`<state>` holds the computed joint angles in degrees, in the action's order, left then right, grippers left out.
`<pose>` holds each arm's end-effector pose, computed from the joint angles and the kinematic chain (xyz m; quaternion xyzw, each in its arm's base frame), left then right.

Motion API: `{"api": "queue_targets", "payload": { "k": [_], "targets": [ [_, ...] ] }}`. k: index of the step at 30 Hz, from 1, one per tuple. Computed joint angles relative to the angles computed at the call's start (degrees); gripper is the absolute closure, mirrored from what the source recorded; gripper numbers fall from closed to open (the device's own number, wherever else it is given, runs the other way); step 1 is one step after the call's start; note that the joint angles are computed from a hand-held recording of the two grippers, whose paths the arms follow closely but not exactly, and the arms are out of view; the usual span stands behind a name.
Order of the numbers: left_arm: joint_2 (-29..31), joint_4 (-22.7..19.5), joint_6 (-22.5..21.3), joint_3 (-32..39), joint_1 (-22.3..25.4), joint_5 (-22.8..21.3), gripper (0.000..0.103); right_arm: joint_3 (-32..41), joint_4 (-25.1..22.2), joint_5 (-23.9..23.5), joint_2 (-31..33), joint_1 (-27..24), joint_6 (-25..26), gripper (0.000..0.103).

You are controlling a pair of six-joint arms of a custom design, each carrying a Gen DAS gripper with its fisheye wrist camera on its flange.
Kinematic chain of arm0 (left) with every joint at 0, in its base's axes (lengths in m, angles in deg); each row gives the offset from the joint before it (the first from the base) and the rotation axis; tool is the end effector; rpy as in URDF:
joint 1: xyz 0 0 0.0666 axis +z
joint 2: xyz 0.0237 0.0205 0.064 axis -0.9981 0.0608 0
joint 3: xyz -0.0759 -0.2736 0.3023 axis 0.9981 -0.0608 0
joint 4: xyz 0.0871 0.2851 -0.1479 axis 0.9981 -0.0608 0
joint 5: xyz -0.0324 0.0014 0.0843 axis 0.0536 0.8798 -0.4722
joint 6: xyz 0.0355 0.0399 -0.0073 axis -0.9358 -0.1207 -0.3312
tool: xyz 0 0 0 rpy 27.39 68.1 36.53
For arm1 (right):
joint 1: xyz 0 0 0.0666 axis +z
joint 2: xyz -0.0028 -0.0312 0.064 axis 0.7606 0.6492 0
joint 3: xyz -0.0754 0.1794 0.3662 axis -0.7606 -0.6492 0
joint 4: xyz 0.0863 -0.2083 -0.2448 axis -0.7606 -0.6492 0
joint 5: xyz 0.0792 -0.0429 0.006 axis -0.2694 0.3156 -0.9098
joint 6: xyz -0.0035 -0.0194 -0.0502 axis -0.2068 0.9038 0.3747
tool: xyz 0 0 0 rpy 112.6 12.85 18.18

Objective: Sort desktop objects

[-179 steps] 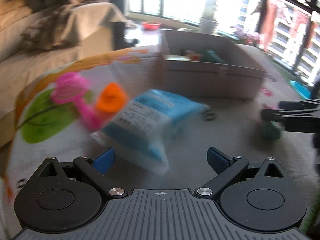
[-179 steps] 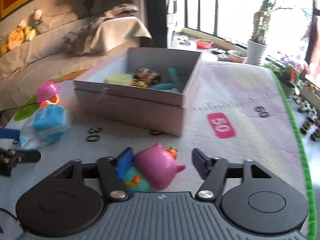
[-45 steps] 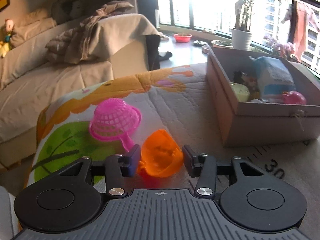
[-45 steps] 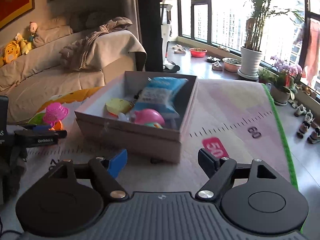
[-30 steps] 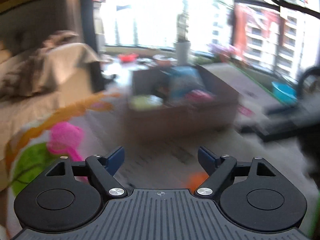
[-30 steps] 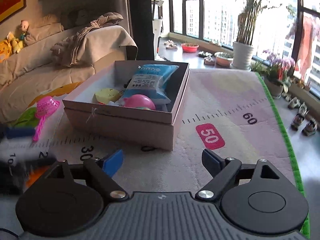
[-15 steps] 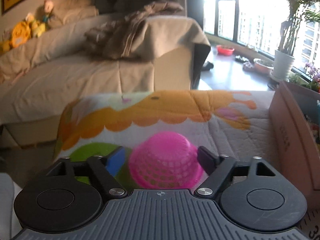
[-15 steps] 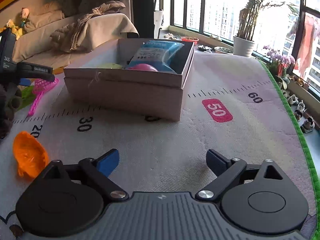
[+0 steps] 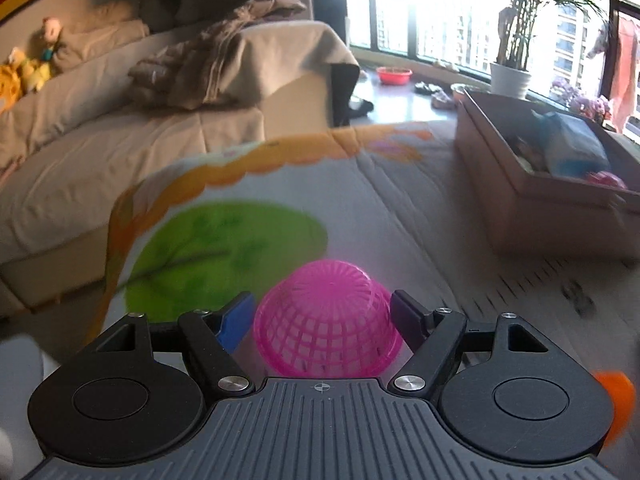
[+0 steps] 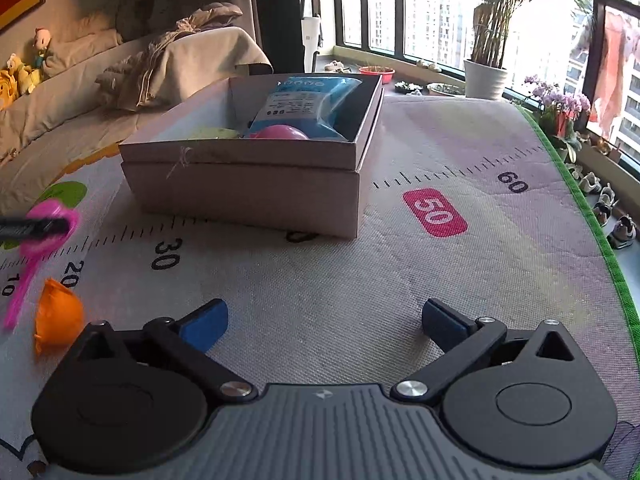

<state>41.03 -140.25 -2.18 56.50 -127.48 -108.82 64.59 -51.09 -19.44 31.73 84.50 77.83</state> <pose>0.2985 -0.2289 0.3857 -0.1320 0.9051 0.0912 0.3937 0.3711 0.2546 0.3759 -0.1824 0.8968 0.1067 0.3887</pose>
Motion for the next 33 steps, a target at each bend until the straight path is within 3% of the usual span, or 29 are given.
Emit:
{"api": "queue_targets", "payload": {
  "k": [4, 8, 13, 16, 19, 22, 26, 30, 33],
  "targets": [
    [-0.1, -2.8, 5.0, 0.5, -4.6, 0.4, 0.023, 0.0, 0.0, 0.0, 0.0, 0.0, 0.0, 0.0],
    [1.6, -1.7, 5.9, 2.0, -7.5, 1.4, 0.022, -0.3, 0.2, 0.0, -0.1, 0.0, -0.3, 0.0],
    [3.4, 4.6, -0.2, 3.3, -8.5, 7.1, 0.021, 0.0, -0.3, -0.7, 0.0, -0.4, -0.1, 0.0],
    [3.8, 9.5, -4.4, 2.4, -9.5, 9.8, 0.014, 0.8, -2.0, -2.3, 0.1, -1.0, 1.0, 0.0],
    [4.8, 9.9, -6.2, 2.3, -11.0, 7.9, 0.009, 1.8, -4.2, -4.4, 0.2, -1.6, 3.9, 0.0],
    [4.3, 9.3, -6.7, 2.3, -11.0, 7.7, 0.008, 3.1, -6.4, -9.6, 0.0, -3.5, 5.6, 0.0],
    [2.3, 11.5, -7.7, 3.1, -8.3, 7.3, 0.006, 2.3, -1.1, -10.4, -2.4, -4.2, 4.2, 0.0],
    [3.2, 19.8, -14.1, 4.2, -4.5, 6.3, 0.002, 3.2, 4.1, -7.6, -2.3, -4.6, 1.0, 0.0],
    [6.8, 22.3, -18.4, 7.0, -1.3, 10.4, 0.002, 8.6, 1.8, -7.4, 1.1, -5.6, -1.8, 0.0]
  ]
}}
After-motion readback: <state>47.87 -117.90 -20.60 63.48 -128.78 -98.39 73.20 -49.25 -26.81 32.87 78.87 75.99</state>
